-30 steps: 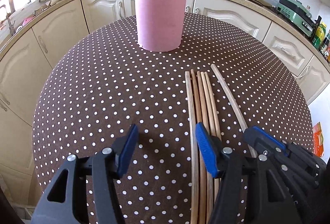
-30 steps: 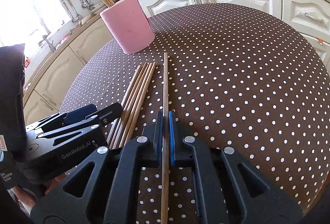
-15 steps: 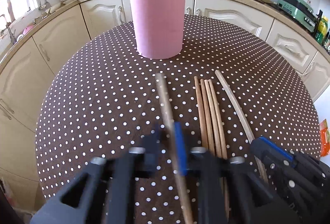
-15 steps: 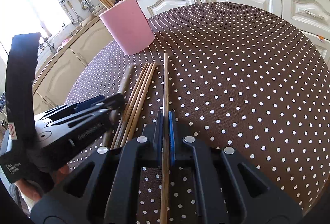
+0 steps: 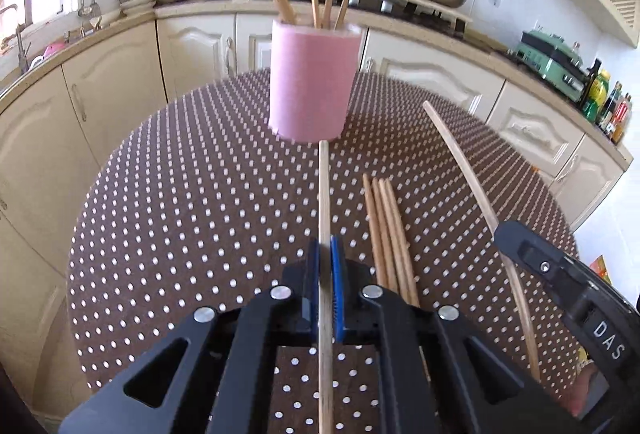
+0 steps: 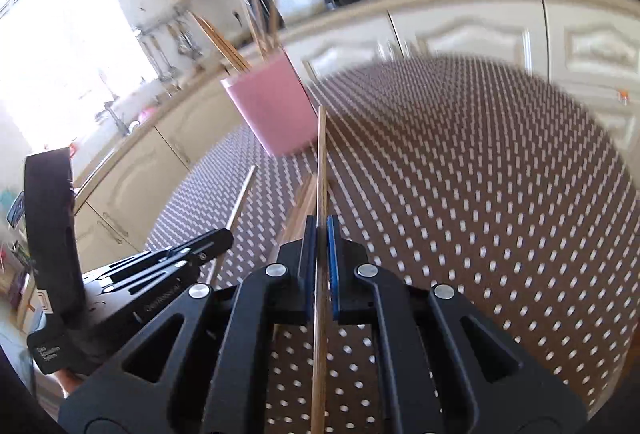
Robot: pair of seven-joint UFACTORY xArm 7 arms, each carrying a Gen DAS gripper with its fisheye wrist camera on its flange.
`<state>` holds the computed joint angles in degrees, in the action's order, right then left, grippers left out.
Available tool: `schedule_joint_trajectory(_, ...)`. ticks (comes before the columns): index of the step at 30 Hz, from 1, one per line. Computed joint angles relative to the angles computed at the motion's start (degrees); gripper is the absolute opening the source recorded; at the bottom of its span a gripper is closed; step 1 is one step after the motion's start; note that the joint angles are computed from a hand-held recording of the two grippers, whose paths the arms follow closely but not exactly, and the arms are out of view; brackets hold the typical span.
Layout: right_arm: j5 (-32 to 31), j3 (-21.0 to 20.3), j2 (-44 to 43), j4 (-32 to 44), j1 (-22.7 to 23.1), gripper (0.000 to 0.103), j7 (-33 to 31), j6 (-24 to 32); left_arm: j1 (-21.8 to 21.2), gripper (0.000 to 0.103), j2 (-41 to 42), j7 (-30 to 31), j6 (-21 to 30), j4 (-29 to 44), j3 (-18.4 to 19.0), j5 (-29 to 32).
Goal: Organize utensils
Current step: 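Lift both held chopsticks upright and carry them toward the pink cup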
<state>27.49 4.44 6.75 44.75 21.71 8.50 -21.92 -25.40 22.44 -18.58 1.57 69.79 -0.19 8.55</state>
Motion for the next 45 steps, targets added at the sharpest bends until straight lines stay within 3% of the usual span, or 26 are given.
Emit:
schedule_joint_trajectory(7, -7.4, 1.6, -1.1, -0.4, -3.2, 0.006, 5.9, -4.5, -3.5, 0.006, -4.1, -1.7, -6.6, -3.1, 4.5, -0.2)
schedule_joint_trajectory(10, -7.4, 1.1, -1.7, -0.5, -2.5, 0.006, 5.4, -6.4, -5.1, 0.006, -4.9, -1.3, -9.0, -3.3, 6.1, -1.5)
schedule_joint_trajectory(14, -9.7, 1.9, -2.8, -0.4, -4.4, 0.006, 5.8, -7.1, -5.6, 0.006, -5.6, 0.7, -12.8, -3.5, 6.1, -4.6)
schedule_joint_trajectory(18, -12.1, 2.2, -3.3, -0.4, -5.0, 0.006, 5.8, -8.3, -2.0, 0.006, -6.6, 2.8, -16.9, -4.5, 1.8, -6.0)
schedule_joint_trajectory(23, -14.9, 2.4, -3.0, 0.7, -5.9, 0.006, 7.5, -8.1, -9.4, 0.006, -7.0, 10.3, -17.5, -3.6, 7.9, -14.2)
schedule_joint_trajectory(26, -15.6, 2.3, -2.0, 2.3, -6.1, 0.006, 7.9, -7.5, -11.1, 0.006, -7.0, 13.6, -17.3, -2.7, 8.9, -17.5)
schedule_joint_trajectory(31, -21.7, 2.9, -0.5, 3.9, -8.7, 0.006, 12.2, -7.3, -10.2, 0.006, -7.1, 17.7, -17.6, -2.0, 7.4, -20.7)
schedule_joint_trajectory(34, -17.5, 1.4, 0.1, 5.5, -6.3, 0.006, 8.6, -5.5, -9.8, 0.006, -6.8, 19.8, -17.5, -1.4, 6.7, -22.8)
schedule_joint_trajectory(38, -17.1, 1.2, 1.0, 6.7, -6.1, 0.006, 8.0, -4.3, -7.6, 0.006, -6.3, 20.3, -17.1, -0.6, 4.5, -23.1)
schedule_joint_trajectory(45, -23.0, 2.2, 2.7, 7.6, -9.0, 0.006, 14.4, -4.4, -7.7, 0.006, -5.4, 20.4, -16.3, 0.3, 5.2, -23.2)
